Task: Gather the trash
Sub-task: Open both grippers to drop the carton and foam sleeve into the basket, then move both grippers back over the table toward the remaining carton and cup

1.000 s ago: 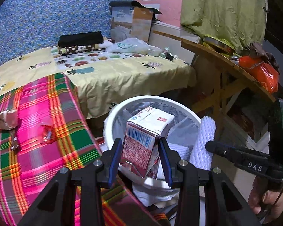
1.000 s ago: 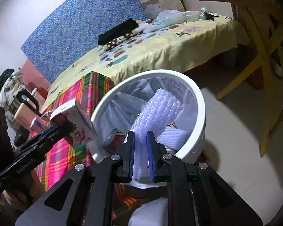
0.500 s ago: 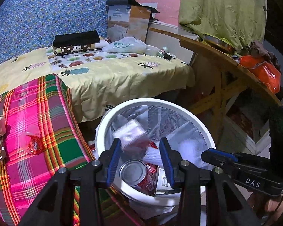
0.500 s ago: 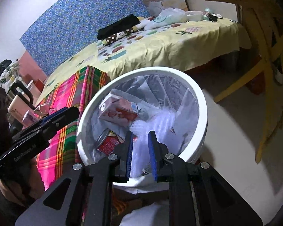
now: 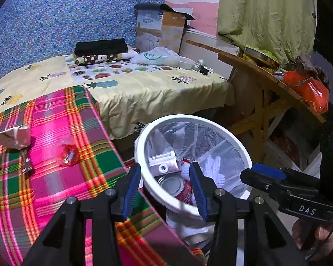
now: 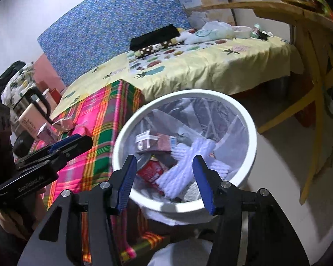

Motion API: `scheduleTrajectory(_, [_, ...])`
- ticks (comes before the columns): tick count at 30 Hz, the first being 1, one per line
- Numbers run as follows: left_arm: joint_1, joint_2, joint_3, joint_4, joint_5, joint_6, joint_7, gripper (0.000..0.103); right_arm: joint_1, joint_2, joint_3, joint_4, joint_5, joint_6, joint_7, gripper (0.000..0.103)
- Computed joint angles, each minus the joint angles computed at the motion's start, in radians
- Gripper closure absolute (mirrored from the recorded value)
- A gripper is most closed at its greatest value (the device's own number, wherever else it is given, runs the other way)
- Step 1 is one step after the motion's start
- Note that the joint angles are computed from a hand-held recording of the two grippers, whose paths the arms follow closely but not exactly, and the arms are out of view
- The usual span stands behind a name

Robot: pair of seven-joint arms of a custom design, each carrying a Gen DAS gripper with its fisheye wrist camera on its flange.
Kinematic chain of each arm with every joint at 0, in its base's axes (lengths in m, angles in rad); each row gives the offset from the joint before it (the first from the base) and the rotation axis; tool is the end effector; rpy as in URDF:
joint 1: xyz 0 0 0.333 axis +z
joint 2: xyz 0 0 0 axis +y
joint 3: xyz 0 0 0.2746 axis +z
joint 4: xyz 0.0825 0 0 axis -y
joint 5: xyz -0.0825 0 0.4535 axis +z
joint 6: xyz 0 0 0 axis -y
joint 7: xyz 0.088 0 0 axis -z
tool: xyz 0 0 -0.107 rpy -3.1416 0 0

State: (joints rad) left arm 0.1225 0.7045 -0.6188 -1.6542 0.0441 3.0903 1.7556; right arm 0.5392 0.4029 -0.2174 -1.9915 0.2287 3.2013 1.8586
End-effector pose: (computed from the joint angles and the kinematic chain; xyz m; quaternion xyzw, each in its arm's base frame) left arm 0.7034 -0.3016 0.2851 -0.4865 0.7591 -0.4134 0.1271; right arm 0.6588 0.2039 0.2724 -0.5994 0.6944 -0.1808 0.3547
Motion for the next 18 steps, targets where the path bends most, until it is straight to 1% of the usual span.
scheduleTrajectory(4, [0.041,-0.046,-0.018,-0.07,-0.004,0.031,-0.011,0.056,0.06,-0.006,-0.049,-0.001,-0.031,-0.013,0.007,0.049])
scheduleTrajectory(8, [0.081,-0.083,-0.034,-0.13,0.01,0.058,-0.041,0.056,0.053,-0.014,-0.03,0.0,-0.054,-0.02,0.0,0.049])
scheduleTrajectory(10, [0.106,-0.098,-0.047,-0.157,0.02,0.068,-0.058,0.056,0.079,-0.015,-0.05,0.0,-0.071,-0.022,0.009,0.049])
scheduleTrajectory(11, [0.127,-0.101,-0.063,-0.171,0.026,0.072,-0.062,0.056,0.079,-0.016,-0.047,0.0,-0.078,-0.022,0.008,0.049])
scheduleTrajectory(12, [0.148,-0.105,-0.078,-0.185,0.031,0.077,-0.067,0.056,0.077,-0.017,-0.042,0.001,-0.083,-0.021,0.006,0.049])
scheduleTrajectory(14, [0.169,-0.119,-0.085,-0.21,0.045,0.088,-0.088,0.056,0.056,-0.019,-0.016,0.003,-0.089,-0.019,-0.01,0.049])
scheduleTrajectory(15, [0.176,-0.129,-0.084,-0.225,0.052,0.096,-0.1,0.056,0.077,-0.018,-0.031,0.001,-0.093,-0.014,-0.002,0.049])
scheduleTrajectory(16, [0.176,-0.139,-0.077,-0.236,0.061,0.102,-0.117,0.056,0.079,-0.016,-0.031,0.002,-0.096,-0.01,-0.006,0.049])
scheduleTrajectory(17, [0.176,-0.149,-0.069,-0.246,0.069,0.108,-0.134,0.056,0.102,-0.016,-0.049,0.0,-0.099,-0.009,-0.001,0.049])
scheduleTrajectory(18, [0.181,-0.157,-0.068,-0.257,0.078,0.112,-0.148,0.056,0.108,-0.015,-0.053,0.002,-0.1,-0.011,-0.002,0.049])
